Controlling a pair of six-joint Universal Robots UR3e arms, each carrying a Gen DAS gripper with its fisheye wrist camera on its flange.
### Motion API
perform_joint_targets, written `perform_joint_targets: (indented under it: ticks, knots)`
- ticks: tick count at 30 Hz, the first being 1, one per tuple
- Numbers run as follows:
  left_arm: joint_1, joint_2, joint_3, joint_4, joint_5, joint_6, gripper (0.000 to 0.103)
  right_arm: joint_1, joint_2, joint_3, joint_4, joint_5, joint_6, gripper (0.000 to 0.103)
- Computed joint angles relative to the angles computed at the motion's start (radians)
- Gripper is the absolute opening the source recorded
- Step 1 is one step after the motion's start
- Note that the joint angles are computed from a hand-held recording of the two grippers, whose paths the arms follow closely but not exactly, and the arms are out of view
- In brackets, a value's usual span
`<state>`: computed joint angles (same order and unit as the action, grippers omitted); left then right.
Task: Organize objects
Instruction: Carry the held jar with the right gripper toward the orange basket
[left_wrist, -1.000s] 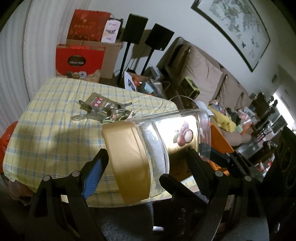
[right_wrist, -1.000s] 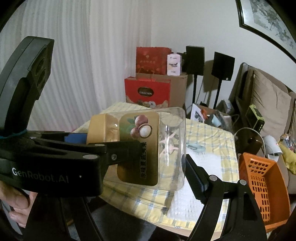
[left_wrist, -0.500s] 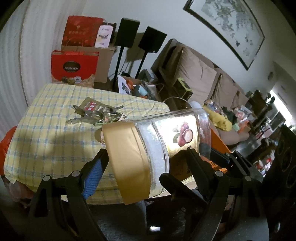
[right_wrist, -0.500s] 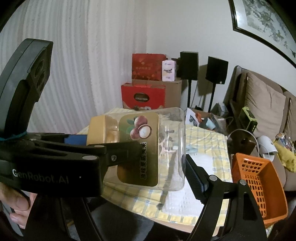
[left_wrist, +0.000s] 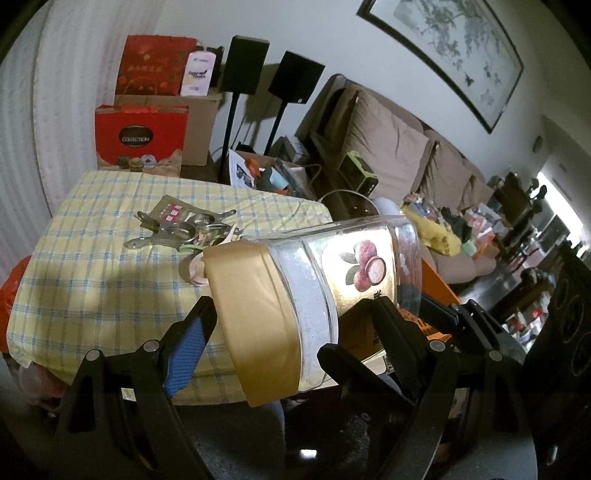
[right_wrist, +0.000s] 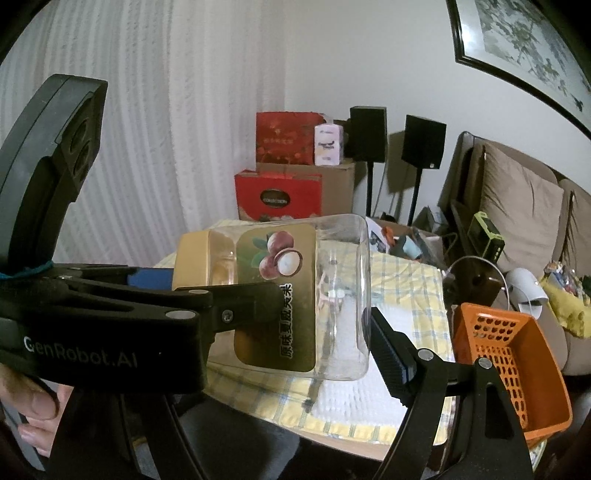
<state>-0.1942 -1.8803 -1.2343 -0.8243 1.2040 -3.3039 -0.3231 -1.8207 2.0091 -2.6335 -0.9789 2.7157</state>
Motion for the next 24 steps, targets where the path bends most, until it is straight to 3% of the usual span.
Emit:
perform_joint_targets:
  ticks: [12,18,24]
  knots:
    - [-0.031,-0.002,0.043,-0.009,0.008,-0.002,0.085,-0.063,-0.073,0.009,0.05,0.036,-0.032,0.082]
    - [-0.083,0.005,0.063,-0.007,0.09,-0.001,0.084,-0.118,-0.1,0.012,0.093,0.102,-0.031,0.082]
    - [-0.102,0.01,0.073,-0.012,0.088,-0.008,0.085,-0.151,-0.162,0.039,0.1,0.099,-0.06,0.082]
